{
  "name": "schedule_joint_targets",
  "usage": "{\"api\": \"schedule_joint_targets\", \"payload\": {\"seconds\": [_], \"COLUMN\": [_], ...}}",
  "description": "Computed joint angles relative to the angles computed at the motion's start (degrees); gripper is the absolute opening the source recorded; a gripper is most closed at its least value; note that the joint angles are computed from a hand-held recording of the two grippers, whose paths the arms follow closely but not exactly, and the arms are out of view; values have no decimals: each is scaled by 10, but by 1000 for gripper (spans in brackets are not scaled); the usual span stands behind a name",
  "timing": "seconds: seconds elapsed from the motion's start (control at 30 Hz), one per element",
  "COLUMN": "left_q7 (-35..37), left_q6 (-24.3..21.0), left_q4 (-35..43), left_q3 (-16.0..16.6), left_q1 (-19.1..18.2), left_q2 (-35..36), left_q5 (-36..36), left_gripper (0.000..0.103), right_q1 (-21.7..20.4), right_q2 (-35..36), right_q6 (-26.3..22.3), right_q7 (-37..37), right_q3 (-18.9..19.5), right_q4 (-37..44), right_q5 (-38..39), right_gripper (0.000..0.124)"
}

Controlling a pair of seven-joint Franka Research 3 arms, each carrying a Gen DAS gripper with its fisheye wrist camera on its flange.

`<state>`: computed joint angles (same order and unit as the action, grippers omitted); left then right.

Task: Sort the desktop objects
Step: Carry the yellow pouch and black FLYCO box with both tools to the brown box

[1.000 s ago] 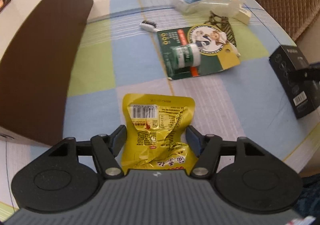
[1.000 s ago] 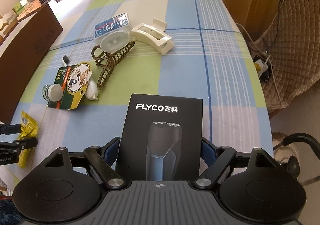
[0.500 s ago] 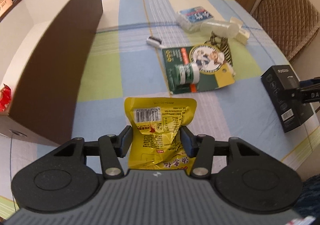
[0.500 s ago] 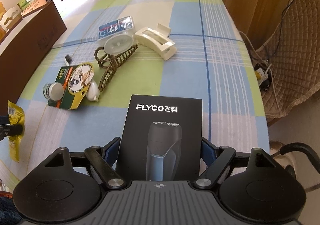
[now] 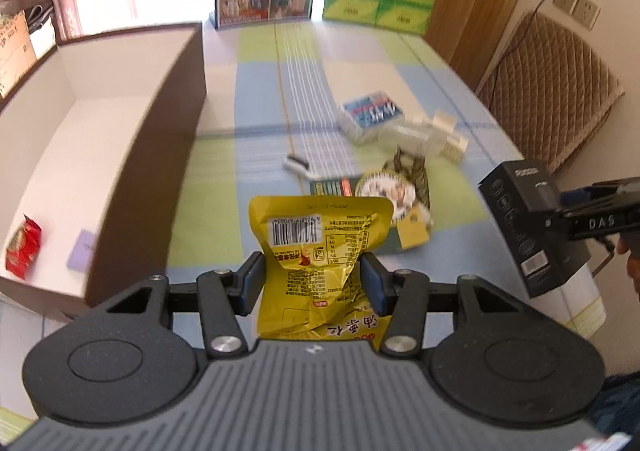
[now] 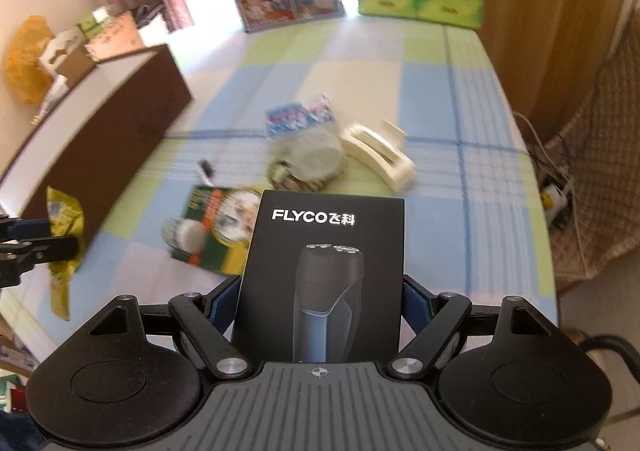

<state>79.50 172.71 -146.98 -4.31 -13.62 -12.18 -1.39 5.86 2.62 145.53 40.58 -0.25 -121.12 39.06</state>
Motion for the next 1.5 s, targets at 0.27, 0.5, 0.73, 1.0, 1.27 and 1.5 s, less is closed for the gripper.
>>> {"api": "schedule_joint_targets", "payload": {"seconds": [0.27, 0.5, 0.73, 1.0, 1.27, 1.5], "left_q7": [-6, 5, 23, 108, 288, 390], "left_q6": [13, 26, 30, 26, 6, -40], "left_q4": [-5, -11, -2, 46, 135, 219], "left_q3": [17, 47, 74, 132, 200, 180], "left_q1": [10, 22, 59, 68, 25, 57], "left_q2": [-37, -67, -76, -32, 50, 133], "left_q5": [5, 17, 39, 13, -145, -247], "left_gripper": [46, 46, 46, 46, 46, 46], "right_q1": [24, 59, 98, 136, 183, 204], "right_q2": [-9, 6, 46, 123, 238, 320], "right_q6": [-24, -46, -45, -16, 26, 14], "right_q7": [-43, -73, -70, -13, 122, 238], "right_q3": [18, 41, 69, 102, 105, 98], "right_q4": [25, 64, 119, 215, 350, 448], "right_q5": [62, 105, 122, 101, -21, -113], "right_gripper": [78, 78, 78, 78, 78, 78]}}
